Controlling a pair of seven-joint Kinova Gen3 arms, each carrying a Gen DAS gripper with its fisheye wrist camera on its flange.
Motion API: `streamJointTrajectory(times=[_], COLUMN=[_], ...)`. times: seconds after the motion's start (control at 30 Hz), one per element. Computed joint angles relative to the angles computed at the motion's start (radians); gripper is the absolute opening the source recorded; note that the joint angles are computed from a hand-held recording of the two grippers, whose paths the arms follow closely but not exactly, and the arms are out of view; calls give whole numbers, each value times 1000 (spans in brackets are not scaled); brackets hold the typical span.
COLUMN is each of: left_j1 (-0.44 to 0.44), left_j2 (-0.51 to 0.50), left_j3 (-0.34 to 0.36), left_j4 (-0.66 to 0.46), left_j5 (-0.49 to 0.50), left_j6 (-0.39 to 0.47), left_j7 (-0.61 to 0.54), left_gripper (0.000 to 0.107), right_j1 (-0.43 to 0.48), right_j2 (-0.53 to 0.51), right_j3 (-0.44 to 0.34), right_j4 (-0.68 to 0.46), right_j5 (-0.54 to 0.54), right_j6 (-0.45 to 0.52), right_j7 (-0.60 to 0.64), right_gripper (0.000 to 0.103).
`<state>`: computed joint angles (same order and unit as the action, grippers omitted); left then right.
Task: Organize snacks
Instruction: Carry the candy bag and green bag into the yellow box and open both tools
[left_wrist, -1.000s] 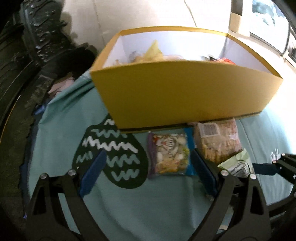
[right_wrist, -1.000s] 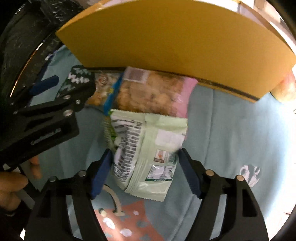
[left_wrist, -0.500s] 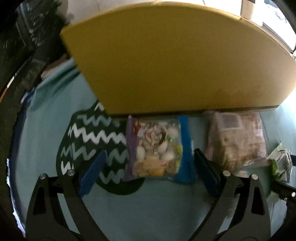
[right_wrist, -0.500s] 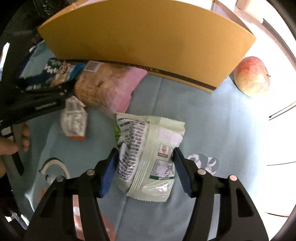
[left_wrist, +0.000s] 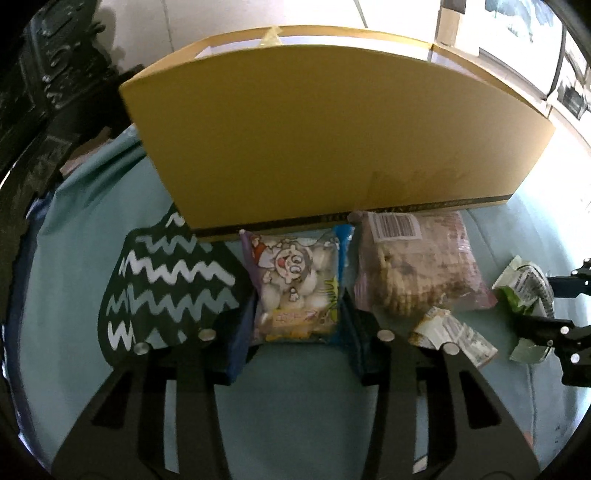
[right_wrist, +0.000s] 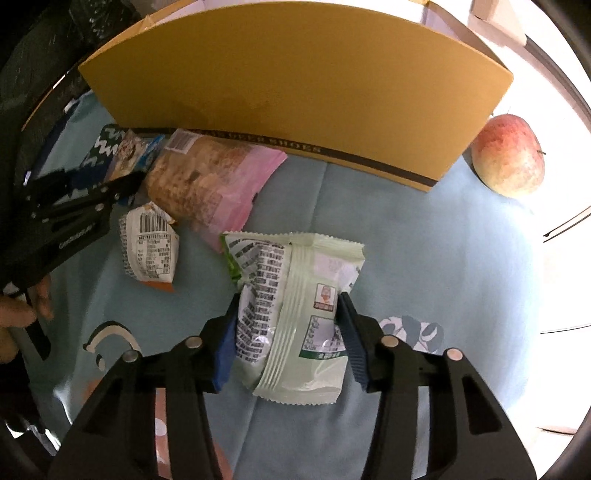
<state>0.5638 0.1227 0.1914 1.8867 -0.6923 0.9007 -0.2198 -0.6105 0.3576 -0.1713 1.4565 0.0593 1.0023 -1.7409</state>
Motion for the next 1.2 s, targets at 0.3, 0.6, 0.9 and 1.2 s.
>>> streamJointTrajectory(times=[0.3, 0.6, 0.9, 1.2], left_j1=[10, 24, 89, 88], left_j2=[-23, 23, -50, -67], left_j3=[22, 9, 44, 91], left_j4=[43, -16, 17, -33], left_j5=[33, 34, -26, -32], left_j6=[9, 53, 115, 224], left_j7=[30, -8, 168, 177], left_gripper=[57, 47, 43, 43], right_j1=[20, 2, 57, 96], right_j2=[-22, -30, -114, -191], right_j3=[-4, -6, -23, -27], right_j4=[44, 65, 113, 146], right_j5=[-39, -6, -71, -119], right_j6=[-4, -29, -62, -57], right_j7=[2, -11, 40, 85], right_gripper=[61, 56, 50, 50])
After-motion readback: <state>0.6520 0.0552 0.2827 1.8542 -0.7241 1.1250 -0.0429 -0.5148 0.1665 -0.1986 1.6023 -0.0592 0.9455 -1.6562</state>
